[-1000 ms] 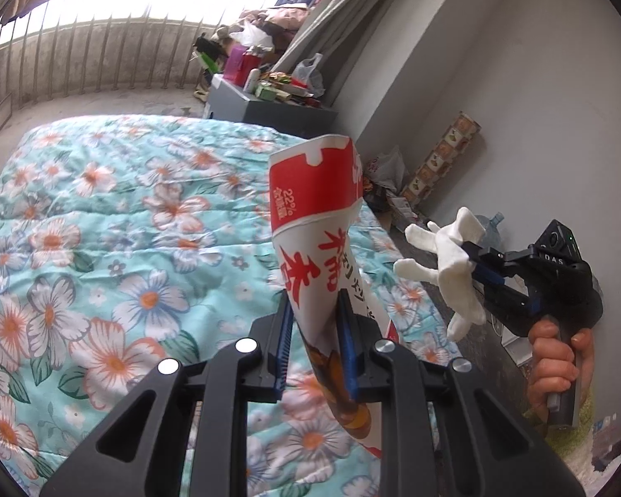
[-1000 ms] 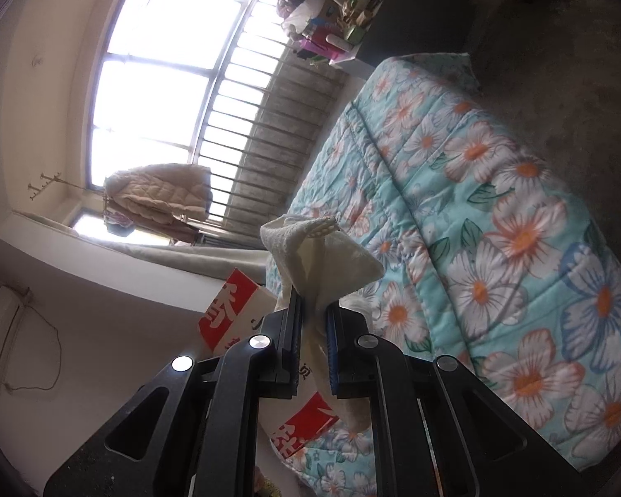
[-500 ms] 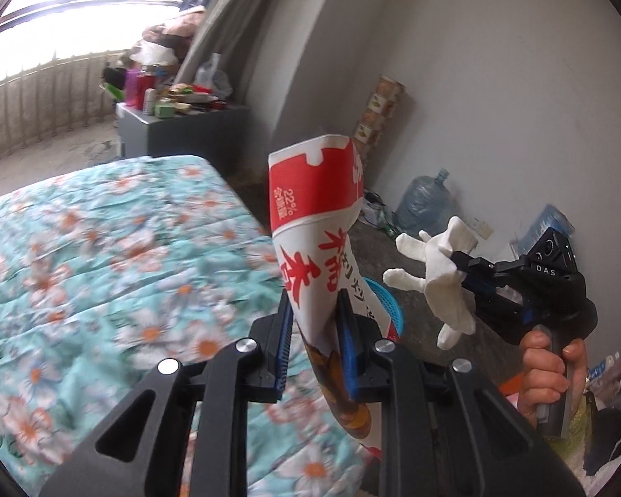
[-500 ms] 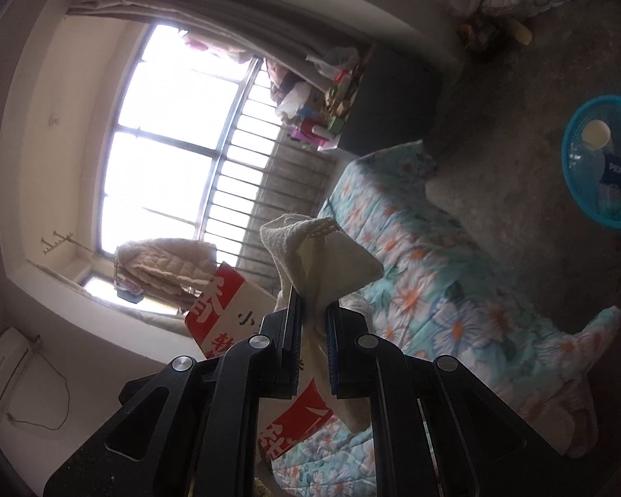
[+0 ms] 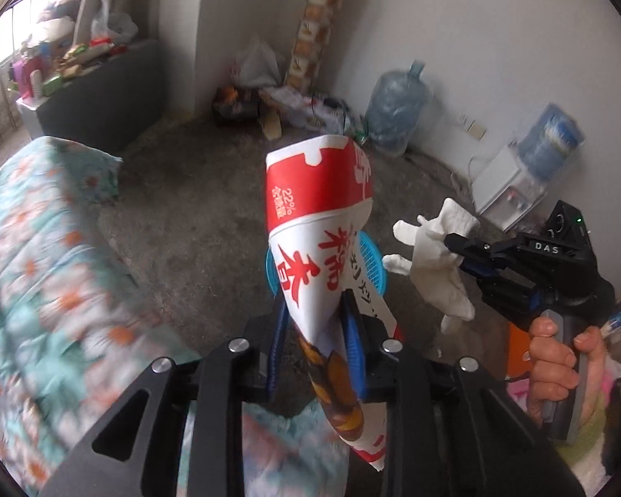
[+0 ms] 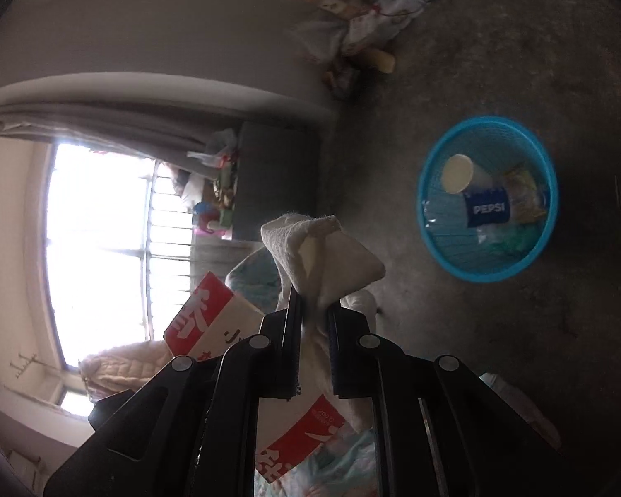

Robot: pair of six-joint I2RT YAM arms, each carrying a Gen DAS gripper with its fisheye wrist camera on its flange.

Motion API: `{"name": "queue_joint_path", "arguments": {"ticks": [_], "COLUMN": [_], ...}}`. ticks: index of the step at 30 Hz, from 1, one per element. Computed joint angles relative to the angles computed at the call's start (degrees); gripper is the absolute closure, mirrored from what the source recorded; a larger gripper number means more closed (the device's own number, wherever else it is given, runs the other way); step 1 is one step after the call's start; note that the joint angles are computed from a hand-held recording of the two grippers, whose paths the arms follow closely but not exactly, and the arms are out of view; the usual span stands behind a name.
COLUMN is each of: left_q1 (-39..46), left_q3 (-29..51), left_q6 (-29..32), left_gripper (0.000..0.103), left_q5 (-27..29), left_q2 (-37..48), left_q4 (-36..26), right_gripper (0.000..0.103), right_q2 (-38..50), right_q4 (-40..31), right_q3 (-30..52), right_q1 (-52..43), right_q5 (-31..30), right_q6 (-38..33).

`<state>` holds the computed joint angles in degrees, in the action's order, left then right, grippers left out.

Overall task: Collect trash
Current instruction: 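Carry the snack box and tissue in both tools over the blue wastebasket, then open both tools to drop the snack box and tissue into the wastebasket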

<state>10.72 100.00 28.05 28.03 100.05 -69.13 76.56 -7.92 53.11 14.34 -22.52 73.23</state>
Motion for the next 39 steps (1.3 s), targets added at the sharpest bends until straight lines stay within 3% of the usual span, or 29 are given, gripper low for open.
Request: {"name": "queue_joint_path", "arguments": {"ticks": [4,10,12,14,18,22,28,30,34,39], "left_q1": [-9.66,-17.62,-19.38,-20.72,-20.92,-19.63,-16.84,-15.33,-9.62,2.9], "left_q3": [-0.67,5.41,7.32,11.93,19.94,16.69,14.8,14.66,12.04,11.9], "left_q6": [-4.48,-7.39,-8.0,-8.28,-12.16,-13.12,-13.15,-12.36,-6.81,4.34], "left_gripper": [0.078,0.075,0.065,0.049,0.045,0.039,0.034,0.031,0.026,0.023], "left_q5": [-7.61,-11.37,-12.03,-12.43,-13.61,-10.62,-5.73,-3.17,2.56,7.52], "left_q2": [7.17,19.97,23.9,29.43,36.64,33.63,26.13,22.78,13.61,4.4], "left_q4": [8.07,12.52,14.54,12.54,6.81,8.9,9.74,8.75,6.48,-2.63], "right_gripper": [0.091,0.089,0.082,0.053,0.048,0.043,0.038,0.037,0.032,0.03], "right_q2": [7.78,20.29,25.89,29.92,34.13,31.0,20.49,18.45,22.27,37.98], "right_q4": [4.31,9.5,11.21,10.48,9.93,13.68,9.8,6.59,-6.36,-23.95], "right_q3": [-2.2,-0.53,1.51,3.33,2.91,-2.74,-7.46,-6.28,5.65,25.46], "right_q1": [-5.92,-12.17,-13.45,-14.24,-14.28,-14.43,-13.18,-11.35,-3.74,3.66], "right_q5": [-3.34,-6.08,-6.62,-5.4,-4.27,-3.32,2.71,4.58,8.66,14.11], "right_q6": [0.08,0.17,0.65,0.26,1.37,1.99,-0.61,-4.58,-18.4,-28.84]}}
